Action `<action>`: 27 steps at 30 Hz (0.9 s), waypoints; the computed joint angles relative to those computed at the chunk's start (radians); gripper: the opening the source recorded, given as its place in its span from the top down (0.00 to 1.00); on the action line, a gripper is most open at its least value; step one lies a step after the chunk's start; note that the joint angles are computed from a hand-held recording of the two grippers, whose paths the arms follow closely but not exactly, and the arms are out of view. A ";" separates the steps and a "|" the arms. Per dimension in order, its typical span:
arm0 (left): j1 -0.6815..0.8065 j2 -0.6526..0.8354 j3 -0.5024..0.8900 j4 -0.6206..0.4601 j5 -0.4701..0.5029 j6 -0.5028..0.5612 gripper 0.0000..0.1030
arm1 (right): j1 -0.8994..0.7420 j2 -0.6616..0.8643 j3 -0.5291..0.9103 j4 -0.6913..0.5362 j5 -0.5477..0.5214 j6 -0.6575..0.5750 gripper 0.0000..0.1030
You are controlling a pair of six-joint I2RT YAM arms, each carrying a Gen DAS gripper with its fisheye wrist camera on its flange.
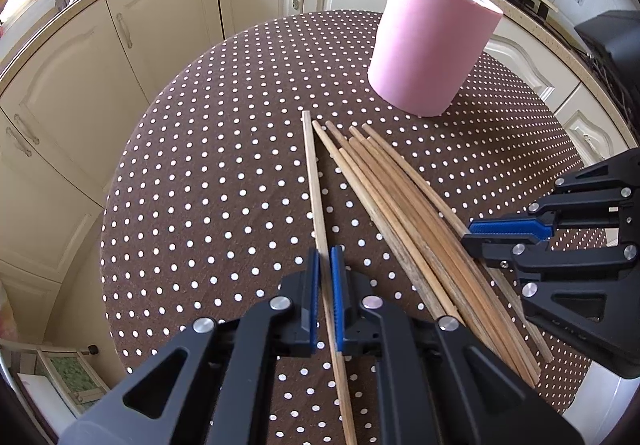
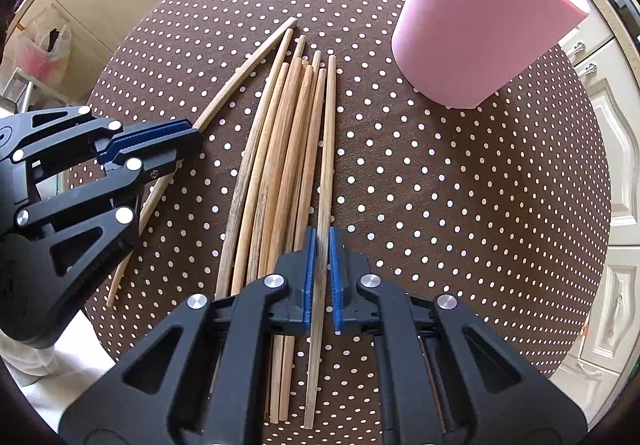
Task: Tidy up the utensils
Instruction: 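Lift the left tool's chopstick upright toward the pink cup while the right tool lifts its own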
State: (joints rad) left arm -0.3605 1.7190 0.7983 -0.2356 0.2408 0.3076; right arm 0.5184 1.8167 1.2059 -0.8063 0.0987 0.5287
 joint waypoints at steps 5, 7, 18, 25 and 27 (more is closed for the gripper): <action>0.017 -0.008 -0.020 0.022 0.026 -0.007 0.94 | 0.022 -0.072 -0.123 0.100 0.037 0.015 0.93; 0.027 -0.018 -0.029 0.029 0.031 -0.005 0.95 | 0.010 -0.128 -0.235 0.181 0.049 0.005 0.93; 0.096 -0.191 -0.099 0.045 0.101 0.028 0.95 | 0.072 -0.355 -0.359 0.249 0.136 0.066 0.94; 0.126 -0.352 -0.128 0.013 0.209 0.026 0.95 | 0.098 -0.578 -0.443 0.264 0.186 0.082 0.94; 0.120 -0.383 -0.139 0.021 0.224 0.015 0.95 | 0.108 -0.631 -0.453 0.259 0.197 0.089 0.94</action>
State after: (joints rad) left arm -0.2410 1.3355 0.6593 -0.2142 0.4649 0.3222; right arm 0.6266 1.1856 0.7534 -0.5476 0.2956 0.6175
